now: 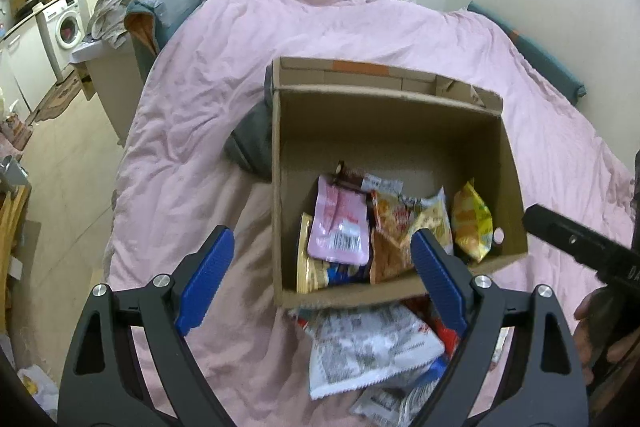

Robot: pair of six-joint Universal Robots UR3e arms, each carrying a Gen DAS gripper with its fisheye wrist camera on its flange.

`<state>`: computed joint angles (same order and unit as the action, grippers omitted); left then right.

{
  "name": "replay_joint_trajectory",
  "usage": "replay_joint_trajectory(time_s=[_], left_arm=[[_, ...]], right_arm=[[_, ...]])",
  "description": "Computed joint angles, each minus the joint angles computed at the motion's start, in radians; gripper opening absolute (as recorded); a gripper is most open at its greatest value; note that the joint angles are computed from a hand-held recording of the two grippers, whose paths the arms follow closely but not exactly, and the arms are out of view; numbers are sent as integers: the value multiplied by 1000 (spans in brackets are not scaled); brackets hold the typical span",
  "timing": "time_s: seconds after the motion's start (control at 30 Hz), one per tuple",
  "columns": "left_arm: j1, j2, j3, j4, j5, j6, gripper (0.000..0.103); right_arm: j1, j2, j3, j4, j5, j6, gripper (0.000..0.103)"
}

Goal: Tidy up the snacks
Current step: 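Withdraw both tools from the box toward the snack pile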

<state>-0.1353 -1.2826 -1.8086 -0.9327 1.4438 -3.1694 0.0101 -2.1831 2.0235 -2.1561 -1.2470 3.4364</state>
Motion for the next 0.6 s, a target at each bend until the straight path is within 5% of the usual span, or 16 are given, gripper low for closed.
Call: replay_joint_trajectory(time_s=[0.6], left_arm=[[75, 265, -166, -201, -15, 23, 88]], right_arm=[[-1, -224, 58, 229, 6, 13, 103]])
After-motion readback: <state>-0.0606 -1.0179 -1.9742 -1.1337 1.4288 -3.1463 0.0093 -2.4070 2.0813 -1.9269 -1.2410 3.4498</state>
